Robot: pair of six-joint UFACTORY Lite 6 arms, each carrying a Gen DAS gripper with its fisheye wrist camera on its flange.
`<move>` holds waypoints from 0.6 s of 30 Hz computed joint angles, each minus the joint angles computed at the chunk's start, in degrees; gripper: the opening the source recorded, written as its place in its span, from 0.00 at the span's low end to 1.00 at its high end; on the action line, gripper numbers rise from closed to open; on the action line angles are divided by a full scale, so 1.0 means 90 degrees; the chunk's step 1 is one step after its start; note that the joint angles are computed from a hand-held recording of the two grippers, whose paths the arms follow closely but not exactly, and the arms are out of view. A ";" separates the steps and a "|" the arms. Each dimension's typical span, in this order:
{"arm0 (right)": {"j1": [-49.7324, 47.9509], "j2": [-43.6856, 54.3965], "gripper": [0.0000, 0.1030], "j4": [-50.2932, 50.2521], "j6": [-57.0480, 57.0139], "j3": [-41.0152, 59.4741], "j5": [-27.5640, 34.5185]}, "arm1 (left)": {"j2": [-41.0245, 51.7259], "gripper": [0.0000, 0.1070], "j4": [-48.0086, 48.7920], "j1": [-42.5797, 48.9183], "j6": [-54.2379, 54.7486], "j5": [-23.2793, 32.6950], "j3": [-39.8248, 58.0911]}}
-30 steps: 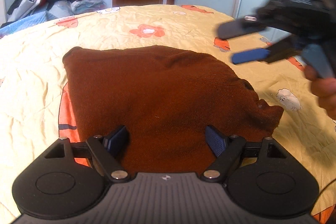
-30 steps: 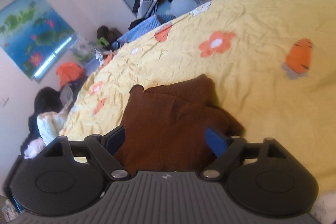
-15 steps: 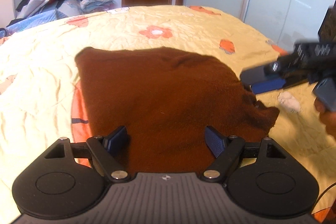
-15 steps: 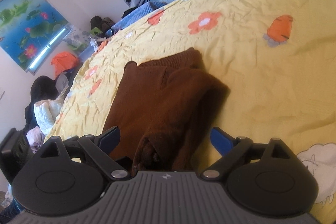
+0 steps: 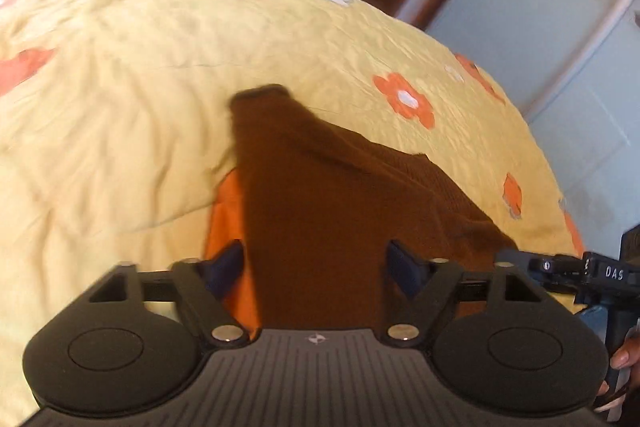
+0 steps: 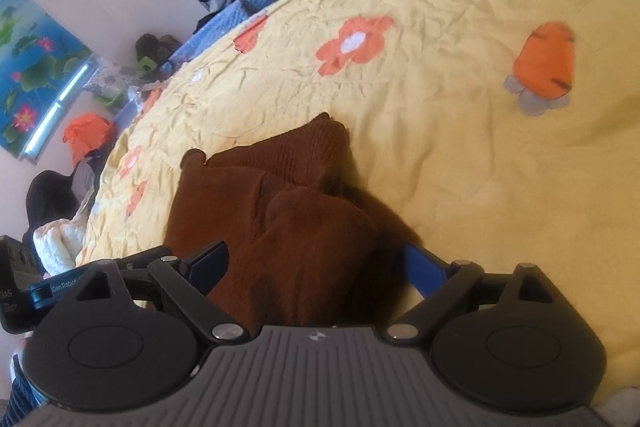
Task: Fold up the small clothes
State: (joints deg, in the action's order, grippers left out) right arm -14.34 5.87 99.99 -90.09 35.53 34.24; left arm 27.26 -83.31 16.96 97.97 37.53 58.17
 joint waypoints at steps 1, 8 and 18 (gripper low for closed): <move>0.0126 0.0040 0.84 0.0335 -0.0335 -0.0021 -0.0024 | 0.0044 0.28 -0.0157 -0.0175 0.0177 -0.0262 -0.0010; 0.1144 -0.0107 0.35 0.1611 -0.2017 -0.0118 -0.0320 | -0.1270 0.09 -0.1876 0.0148 0.3082 -0.0317 -0.1269; 0.0975 -0.1086 0.69 0.1080 -0.1245 -0.0532 -0.0331 | -0.3907 0.75 -0.1658 0.2621 0.6170 0.1387 -0.4314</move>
